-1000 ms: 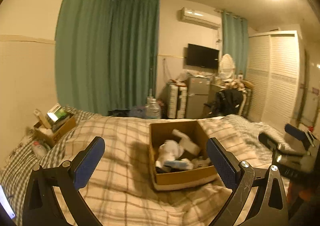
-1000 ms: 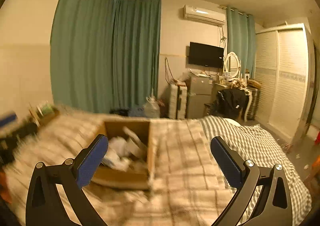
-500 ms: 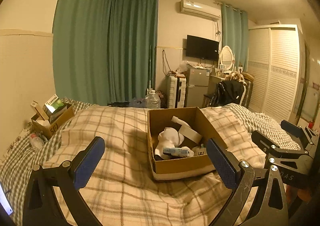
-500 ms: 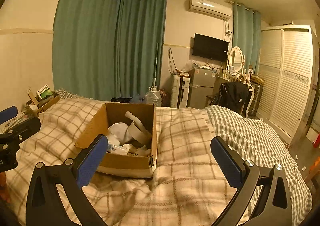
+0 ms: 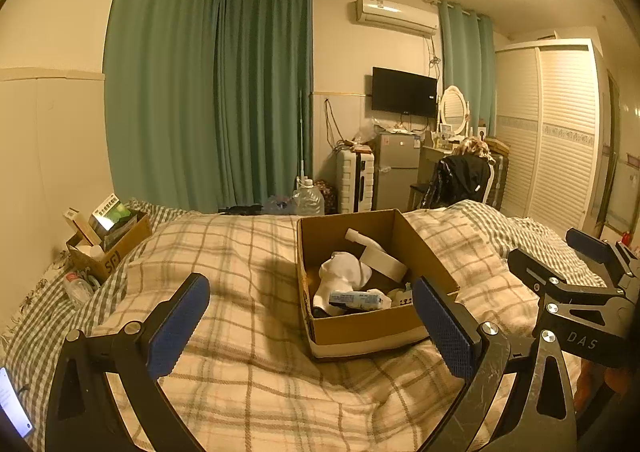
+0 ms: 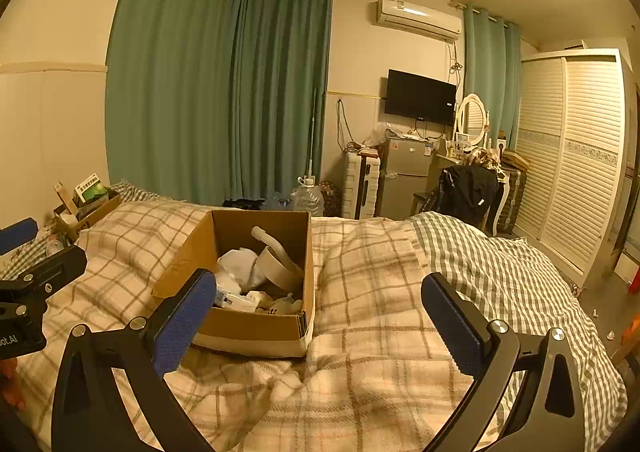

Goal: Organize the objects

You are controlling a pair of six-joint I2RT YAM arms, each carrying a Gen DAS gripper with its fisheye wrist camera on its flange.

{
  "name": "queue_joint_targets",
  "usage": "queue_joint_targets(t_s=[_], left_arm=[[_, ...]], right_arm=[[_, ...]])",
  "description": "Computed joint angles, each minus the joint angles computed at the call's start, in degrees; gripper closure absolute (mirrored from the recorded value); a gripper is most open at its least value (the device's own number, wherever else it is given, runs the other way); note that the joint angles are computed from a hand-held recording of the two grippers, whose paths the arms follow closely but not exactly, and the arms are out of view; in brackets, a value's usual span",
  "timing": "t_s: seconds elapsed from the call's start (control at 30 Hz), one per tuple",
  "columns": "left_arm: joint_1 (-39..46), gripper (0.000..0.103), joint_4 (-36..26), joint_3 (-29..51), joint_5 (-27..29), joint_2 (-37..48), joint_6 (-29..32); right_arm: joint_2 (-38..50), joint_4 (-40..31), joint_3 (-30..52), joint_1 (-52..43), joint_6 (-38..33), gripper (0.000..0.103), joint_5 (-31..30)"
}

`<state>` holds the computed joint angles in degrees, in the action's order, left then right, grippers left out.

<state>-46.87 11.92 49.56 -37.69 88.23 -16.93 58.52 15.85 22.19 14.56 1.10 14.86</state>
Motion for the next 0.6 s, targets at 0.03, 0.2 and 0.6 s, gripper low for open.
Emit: queue_joint_targets(t_s=[0.03,0.2,0.6], left_arm=[[0.0,0.000,-0.1,-0.1,0.1,-0.1,-0.1],[0.3,0.000,-0.3,-0.2,0.2,-0.2,-0.3],[0.4,0.000,-0.6,-0.1,0.3,0.1,-0.7]], right_arm=[[-0.1,0.0,0.0,0.0,0.0,0.000,0.1],[-0.4,0.0,-0.2,0.1,-0.1,0.000,0.4],[-0.6,-0.3,-0.3,0.2,0.0,0.000,0.5]])
